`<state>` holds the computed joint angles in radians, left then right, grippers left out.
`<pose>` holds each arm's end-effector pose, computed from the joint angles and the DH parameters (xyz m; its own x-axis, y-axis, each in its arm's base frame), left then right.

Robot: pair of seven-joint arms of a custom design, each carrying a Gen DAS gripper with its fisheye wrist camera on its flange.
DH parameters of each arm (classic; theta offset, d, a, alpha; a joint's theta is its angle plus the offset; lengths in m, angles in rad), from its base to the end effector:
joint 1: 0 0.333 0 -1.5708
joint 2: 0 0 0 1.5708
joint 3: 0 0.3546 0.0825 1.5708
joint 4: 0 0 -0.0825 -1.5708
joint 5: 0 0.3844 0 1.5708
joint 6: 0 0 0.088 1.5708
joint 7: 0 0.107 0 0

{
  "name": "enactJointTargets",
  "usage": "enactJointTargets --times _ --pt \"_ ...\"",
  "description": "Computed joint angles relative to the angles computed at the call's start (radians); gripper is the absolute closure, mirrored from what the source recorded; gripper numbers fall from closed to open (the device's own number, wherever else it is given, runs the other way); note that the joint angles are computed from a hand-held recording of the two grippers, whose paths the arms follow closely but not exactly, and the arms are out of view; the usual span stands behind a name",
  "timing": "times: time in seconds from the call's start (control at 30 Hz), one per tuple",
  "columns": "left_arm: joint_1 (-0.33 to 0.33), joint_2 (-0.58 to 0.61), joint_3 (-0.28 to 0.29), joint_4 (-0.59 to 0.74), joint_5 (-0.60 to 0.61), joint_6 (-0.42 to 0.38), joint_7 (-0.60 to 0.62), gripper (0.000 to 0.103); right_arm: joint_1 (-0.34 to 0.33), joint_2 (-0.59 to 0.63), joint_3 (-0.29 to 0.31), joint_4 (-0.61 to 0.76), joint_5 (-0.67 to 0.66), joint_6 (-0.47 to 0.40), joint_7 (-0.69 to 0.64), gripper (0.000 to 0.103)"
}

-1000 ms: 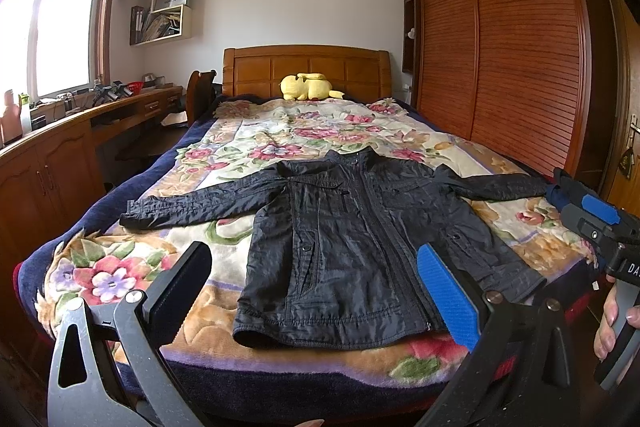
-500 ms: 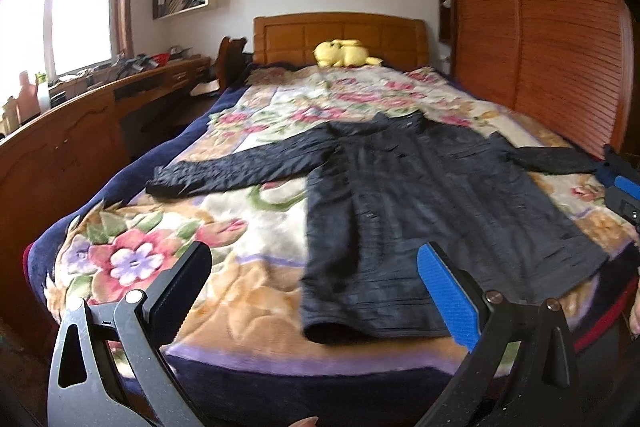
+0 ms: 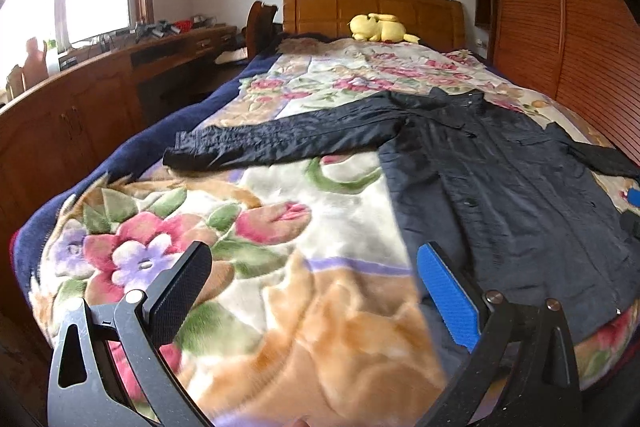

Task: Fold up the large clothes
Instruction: 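Reach the left gripper to the black jacket's sleeve cuff and close on it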

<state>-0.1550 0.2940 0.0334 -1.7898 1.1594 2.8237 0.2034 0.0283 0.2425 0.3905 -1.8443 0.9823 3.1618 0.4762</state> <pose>0.6685 -0.1305 0.4854 0.2412 -0.9705 0.0036 -0.5546 -0.1408 -0.8201 0.6365 0.1732 0.5349 0.4315 -0.9020 0.0157 -0.4159 -0.2143 -0.8838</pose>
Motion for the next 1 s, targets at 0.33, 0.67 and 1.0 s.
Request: enactJointTargets --times 0.33,0.67,1.0 --pt "0.117 0.128 -0.015 0.130 -0.340 0.040 0.370 0.000 0.155 0.080 -0.177 0.107 -0.350 -0.065 0.308 0.000" --pt "0.201 0.252 -0.021 0.277 -0.622 0.051 0.666 0.000 0.198 0.223 -0.191 0.307 -0.605 -0.160 0.475 0.000" --pt "0.223 0.426 0.011 0.573 -0.829 -0.139 0.873 0.000 0.228 0.340 -0.193 0.448 -0.741 -0.255 0.555 0.000"
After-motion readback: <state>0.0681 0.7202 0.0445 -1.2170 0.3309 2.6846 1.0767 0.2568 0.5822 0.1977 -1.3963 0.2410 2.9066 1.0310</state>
